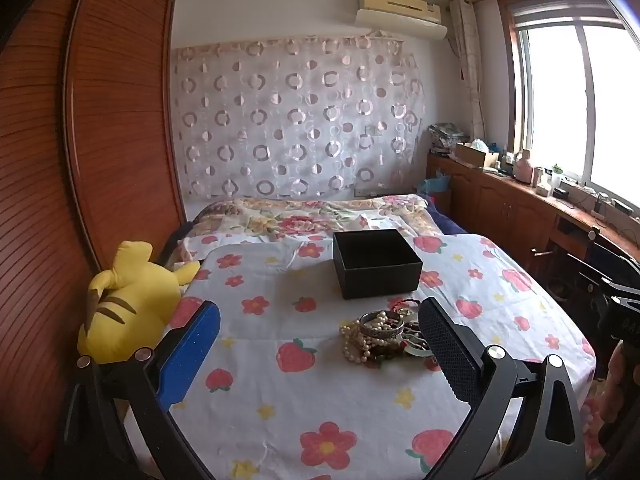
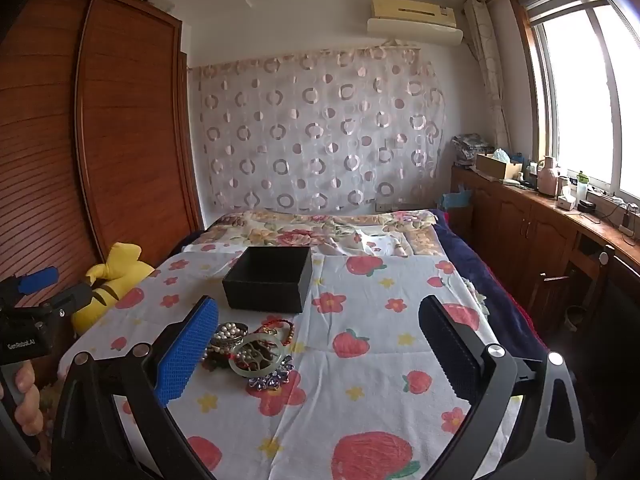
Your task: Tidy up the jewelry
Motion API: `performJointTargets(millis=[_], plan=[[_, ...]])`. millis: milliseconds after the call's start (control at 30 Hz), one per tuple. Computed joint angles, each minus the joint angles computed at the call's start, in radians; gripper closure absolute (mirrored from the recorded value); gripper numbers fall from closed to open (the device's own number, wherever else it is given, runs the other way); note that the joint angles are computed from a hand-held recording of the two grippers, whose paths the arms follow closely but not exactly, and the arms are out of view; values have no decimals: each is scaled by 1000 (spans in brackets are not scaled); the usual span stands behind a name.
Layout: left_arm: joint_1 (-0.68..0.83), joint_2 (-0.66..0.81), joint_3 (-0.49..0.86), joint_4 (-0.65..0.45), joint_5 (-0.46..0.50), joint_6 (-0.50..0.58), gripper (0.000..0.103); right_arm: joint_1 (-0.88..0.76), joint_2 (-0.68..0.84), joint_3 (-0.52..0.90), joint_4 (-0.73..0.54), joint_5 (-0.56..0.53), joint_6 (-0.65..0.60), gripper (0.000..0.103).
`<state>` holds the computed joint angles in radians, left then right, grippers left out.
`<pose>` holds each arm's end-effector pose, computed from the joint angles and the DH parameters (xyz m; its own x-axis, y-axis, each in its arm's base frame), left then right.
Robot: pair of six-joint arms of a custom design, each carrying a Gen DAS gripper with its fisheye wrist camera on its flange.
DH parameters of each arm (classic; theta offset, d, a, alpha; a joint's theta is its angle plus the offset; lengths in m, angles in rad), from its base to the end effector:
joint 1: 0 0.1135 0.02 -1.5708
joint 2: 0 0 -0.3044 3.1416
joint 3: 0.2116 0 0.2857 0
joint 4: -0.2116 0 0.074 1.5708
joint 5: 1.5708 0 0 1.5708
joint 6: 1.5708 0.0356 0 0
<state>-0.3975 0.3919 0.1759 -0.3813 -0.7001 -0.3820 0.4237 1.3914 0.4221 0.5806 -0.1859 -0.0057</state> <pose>0.1085 -0.0207 0.1716 -0.4084 -0.1377 -0.9023 -0.3744 0.9269 0.0280 0.2471 0.1187 0.1754 -0.3423 -0.1605 -0.9258 -0.5619 0.8247 0.0648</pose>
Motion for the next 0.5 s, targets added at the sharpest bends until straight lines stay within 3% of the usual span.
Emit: performJointTargets(millis=[500], plan=[[2,-1,-3,8,-1,4,7,0,-9,-4,-4,0,4,2]])
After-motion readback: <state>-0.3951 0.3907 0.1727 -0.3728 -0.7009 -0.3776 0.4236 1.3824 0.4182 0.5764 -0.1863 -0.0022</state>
